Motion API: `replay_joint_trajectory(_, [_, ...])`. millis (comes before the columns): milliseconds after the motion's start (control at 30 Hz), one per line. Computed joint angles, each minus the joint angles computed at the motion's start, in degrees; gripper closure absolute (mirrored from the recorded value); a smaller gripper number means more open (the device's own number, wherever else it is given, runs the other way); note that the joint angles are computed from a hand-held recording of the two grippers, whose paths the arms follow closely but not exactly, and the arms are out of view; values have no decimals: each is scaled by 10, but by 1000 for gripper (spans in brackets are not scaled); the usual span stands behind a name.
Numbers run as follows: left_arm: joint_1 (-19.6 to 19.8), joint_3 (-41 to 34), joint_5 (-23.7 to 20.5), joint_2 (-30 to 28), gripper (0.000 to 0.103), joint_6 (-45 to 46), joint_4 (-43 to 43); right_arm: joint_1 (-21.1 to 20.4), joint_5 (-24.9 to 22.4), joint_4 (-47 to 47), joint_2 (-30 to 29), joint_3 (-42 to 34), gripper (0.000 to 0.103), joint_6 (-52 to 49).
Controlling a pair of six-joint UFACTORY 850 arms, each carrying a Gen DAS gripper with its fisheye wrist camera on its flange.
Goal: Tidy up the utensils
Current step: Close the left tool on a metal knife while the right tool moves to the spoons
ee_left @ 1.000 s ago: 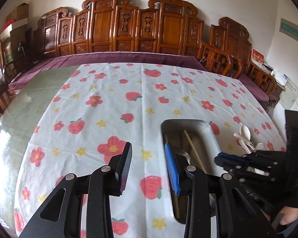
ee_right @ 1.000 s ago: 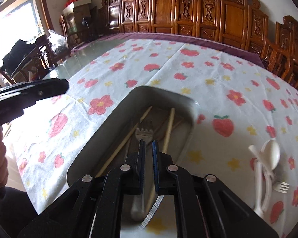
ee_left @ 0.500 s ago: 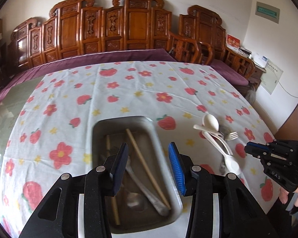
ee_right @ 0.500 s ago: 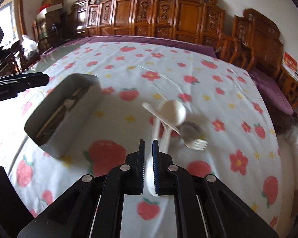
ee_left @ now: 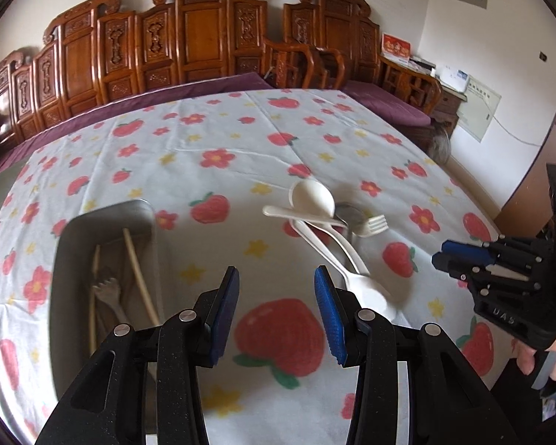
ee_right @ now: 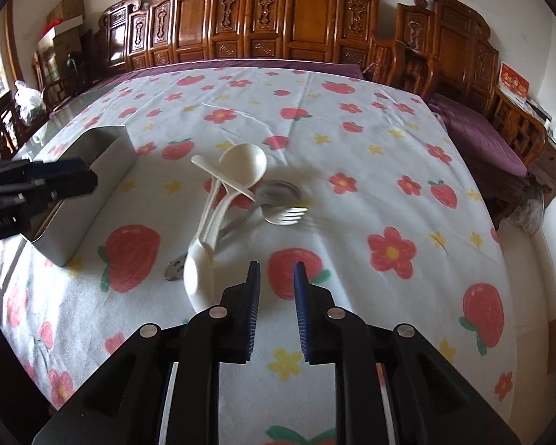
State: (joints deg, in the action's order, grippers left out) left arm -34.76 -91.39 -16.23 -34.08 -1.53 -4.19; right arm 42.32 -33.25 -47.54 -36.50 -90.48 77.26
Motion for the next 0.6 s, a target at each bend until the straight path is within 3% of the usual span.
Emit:
replay_joint_trajectory(233, [-24, -19, -4, -30, 63, -22, 31, -6, 15, -3, 13, 35, 76, 14])
replay_joint_trajectory(333, [-28, -27, -2, -38, 63, -40, 40, -15, 48, 17, 20, 52, 76, 12])
replay_joint_trajectory(600, [-32, -76, -37, -79, 63, -4, -26, -21, 49, -11, 29, 67, 76, 50])
